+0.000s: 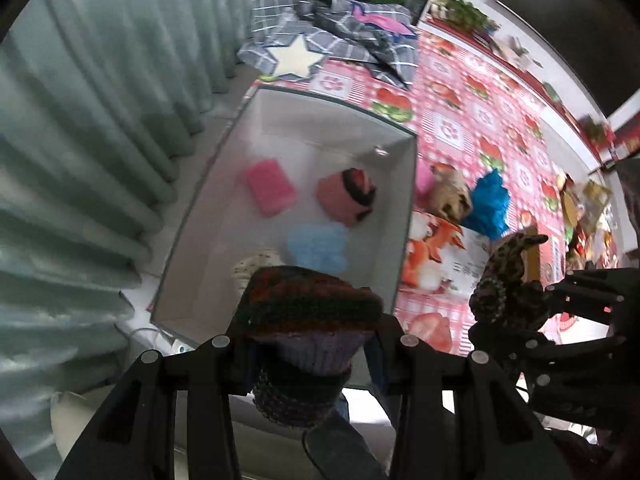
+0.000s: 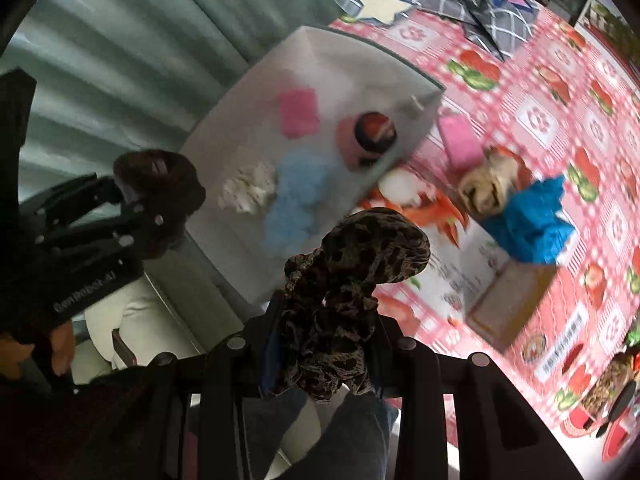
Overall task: Organize soft objects
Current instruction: 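Lift the knit sock and leopard scrunchie and carry both over the white box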
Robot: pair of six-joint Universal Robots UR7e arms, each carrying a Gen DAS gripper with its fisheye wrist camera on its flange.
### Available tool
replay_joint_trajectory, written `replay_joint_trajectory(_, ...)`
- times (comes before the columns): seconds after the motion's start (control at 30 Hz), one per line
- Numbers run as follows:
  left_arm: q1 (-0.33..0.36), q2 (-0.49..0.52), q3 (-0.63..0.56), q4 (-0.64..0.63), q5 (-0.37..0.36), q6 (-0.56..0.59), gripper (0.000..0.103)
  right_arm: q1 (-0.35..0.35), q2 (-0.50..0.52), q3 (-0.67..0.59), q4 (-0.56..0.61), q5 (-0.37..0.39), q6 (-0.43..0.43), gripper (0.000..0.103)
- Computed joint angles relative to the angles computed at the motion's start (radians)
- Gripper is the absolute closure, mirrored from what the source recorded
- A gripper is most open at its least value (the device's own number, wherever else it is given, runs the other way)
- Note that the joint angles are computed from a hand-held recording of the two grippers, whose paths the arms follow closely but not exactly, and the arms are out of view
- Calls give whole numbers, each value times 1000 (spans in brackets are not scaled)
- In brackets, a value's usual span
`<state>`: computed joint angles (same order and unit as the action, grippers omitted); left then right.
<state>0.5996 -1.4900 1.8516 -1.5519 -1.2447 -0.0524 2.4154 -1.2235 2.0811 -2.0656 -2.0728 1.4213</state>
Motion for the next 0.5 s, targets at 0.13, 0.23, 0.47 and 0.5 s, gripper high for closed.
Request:
replay_joint_trajectory(0.13, 13, 5, -9, -4, 11, -9, 58, -19, 12, -19, -24, -17, -40, 67)
replay_joint_trajectory(0.23, 18, 9, -16, -7, 12, -6, 58, -30, 21, -33, -36, -25, -64, 67)
replay_joint_trajectory(0.47, 32, 19, -29, -12, 16, -8, 58, -56, 32, -54, -49, -36, -103, 67)
replay_joint_trajectory(0.5, 34, 21, -31, -12, 18, -8, 58, -59, 32, -55, -50, -37, -107, 67)
